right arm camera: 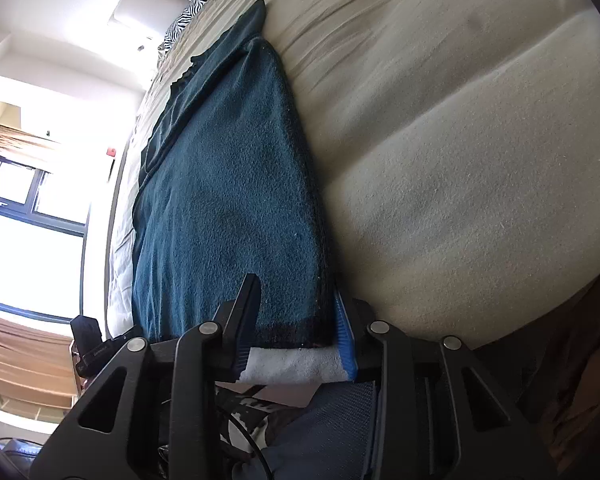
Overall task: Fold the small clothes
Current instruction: 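Grasp the hem of the folded sweater with both tools, then lift the hem with both tools and fold it toward the collar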
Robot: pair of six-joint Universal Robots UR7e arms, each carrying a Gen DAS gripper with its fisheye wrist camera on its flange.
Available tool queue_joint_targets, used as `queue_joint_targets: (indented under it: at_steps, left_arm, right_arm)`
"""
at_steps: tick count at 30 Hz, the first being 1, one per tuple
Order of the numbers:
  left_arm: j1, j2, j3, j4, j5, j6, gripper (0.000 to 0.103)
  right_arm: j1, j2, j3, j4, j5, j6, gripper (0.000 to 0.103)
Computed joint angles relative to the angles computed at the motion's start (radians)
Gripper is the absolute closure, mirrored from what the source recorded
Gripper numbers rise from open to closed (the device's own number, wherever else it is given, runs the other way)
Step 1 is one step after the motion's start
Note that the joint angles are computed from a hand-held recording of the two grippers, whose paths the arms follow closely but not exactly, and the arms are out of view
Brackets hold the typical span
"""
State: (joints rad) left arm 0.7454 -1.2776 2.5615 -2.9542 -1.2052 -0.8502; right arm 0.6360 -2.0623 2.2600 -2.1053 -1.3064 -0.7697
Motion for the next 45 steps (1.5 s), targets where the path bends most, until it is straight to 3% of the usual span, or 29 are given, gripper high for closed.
queue_joint_targets:
  at_steps: [6, 9, 17, 29, 35, 45]
  left_arm:
    - [0.008, -0.011, 0.014, -0.017, -0.011, -0.005, 0.092]
    - [0.006, -0.015, 0.022, -0.033, -0.010, -0.011, 0.095]
    - [-0.003, -0.023, 0.032, -0.060, -0.006, -0.021, 0.096]
    - [0.003, -0.040, 0.038, -0.256, -0.085, 0.024, 0.096]
    - [0.019, -0.028, -0.004, -0.350, -0.091, 0.046, 0.096]
    - [0.090, -0.017, -0.083, -0.400, -0.114, 0.089, 0.096]
  right_arm:
    - [0.003, 0.000, 0.010, -0.026, -0.017, 0.012, 0.092]
    - [-0.001, -0.003, 0.013, -0.030, -0.019, 0.009, 0.095]
    - [0.008, -0.032, 0.026, -0.033, -0.017, -0.003, 0.097]
    - [0.027, -0.089, 0.008, 0.063, 0.098, -0.021, 0.097]
    - [0.071, -0.089, 0.000, 0.049, 0.178, 0.048, 0.097]
    - [0.217, 0.012, -0.050, -0.117, 0.191, 0.229, 0.097]
